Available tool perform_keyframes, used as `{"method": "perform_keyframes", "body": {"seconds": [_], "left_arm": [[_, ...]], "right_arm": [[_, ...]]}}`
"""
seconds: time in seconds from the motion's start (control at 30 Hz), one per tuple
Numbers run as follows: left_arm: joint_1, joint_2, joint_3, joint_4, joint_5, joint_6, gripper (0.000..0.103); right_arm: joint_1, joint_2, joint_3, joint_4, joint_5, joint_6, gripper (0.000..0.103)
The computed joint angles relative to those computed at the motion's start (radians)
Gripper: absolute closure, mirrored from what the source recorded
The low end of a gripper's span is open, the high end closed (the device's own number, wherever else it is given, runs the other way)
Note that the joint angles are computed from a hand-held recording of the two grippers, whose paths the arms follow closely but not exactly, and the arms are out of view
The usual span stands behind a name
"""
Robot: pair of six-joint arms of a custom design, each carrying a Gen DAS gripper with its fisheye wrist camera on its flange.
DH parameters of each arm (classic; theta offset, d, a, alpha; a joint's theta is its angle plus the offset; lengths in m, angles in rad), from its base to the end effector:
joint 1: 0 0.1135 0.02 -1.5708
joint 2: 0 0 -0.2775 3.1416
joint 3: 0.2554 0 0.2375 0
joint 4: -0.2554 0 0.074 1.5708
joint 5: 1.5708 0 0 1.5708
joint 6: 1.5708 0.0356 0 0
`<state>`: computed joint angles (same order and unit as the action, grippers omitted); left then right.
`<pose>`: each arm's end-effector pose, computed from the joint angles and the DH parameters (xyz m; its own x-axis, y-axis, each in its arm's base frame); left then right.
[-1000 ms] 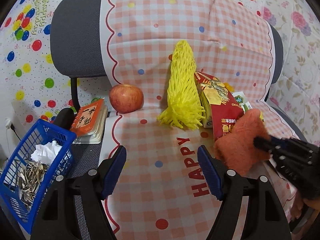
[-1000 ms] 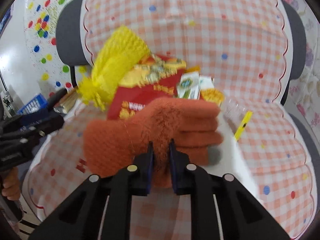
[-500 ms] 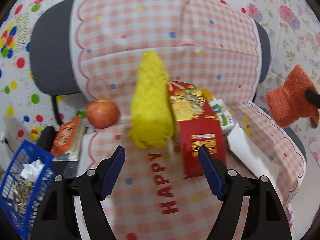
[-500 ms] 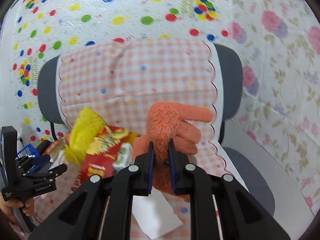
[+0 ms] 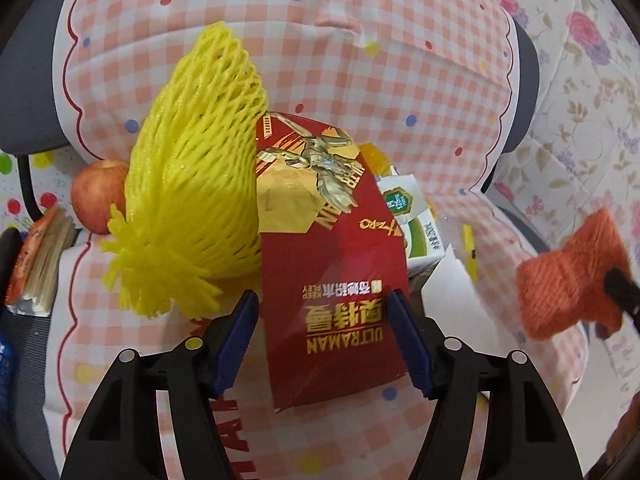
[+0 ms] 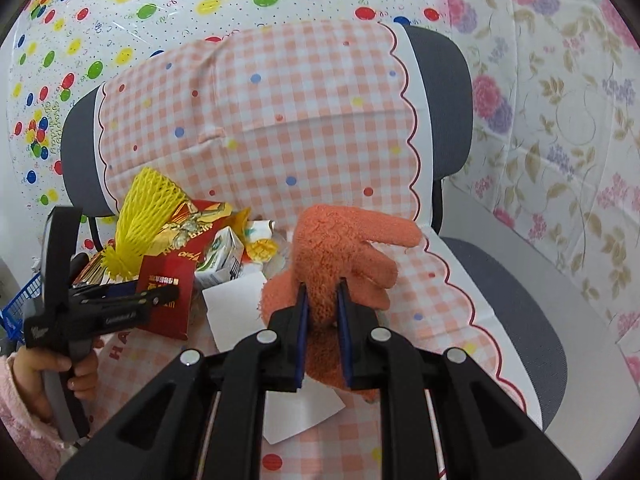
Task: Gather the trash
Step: 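Grasp the red snack packet with the left gripper while right holds glove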
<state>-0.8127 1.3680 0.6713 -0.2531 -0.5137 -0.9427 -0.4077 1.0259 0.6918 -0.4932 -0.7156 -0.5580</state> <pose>0.1777 -0.1622 0.1985 -0.6812 -0.3055 -0.6653 -0.1963 0.9517 -0.2360 0.1756 -0.0504 0.2579 -0.5159 -0.2125 -0.8299 -0.4498 0.8917 0.0513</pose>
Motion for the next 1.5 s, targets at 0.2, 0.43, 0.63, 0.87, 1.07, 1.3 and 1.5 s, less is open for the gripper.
{"method": "perform_keyframes", "body": {"seconds": [0.2, 0.43, 0.63, 0.87, 1.07, 1.3, 1.5], "left_arm": [[-0.066, -0.09, 0.014, -0.033, -0.07, 0.015, 0.085], [-0.238, -0.115, 0.156, -0.218, -0.287, 0.038, 0.103], [-0.406, -0.04, 0.303, -0.389, -0.413, -0.009, 0.102], [-0.412, -0.014, 0.274, -0.303, -0.31, -0.027, 0.102], [-0.377, -0.289, -0.001, -0.053, -0.294, -0.118, 0.103], [-0.227, -0.243, -0.081, -0.086, -0.025, -0.223, 0.101], [-0.391, -0.228, 0.041, -0.139, -0.318, -0.068, 0.103]], "right_arm": [[-0.05, -0.013, 0.005, -0.049, -0.038, -0.051, 0.09], [-0.145, -0.055, 0.029, -0.106, -0.115, -0.084, 0.09], [-0.273, -0.042, 0.078, -0.202, -0.194, -0.162, 0.09], [-0.367, -0.017, 0.094, -0.323, -0.217, -0.312, 0.09], [-0.365, -0.023, 0.091, -0.343, -0.209, -0.34, 0.09], [-0.291, -0.071, 0.048, -0.301, -0.177, -0.27, 0.09], [-0.299, -0.088, 0.043, -0.296, -0.176, -0.272, 0.09]]}}
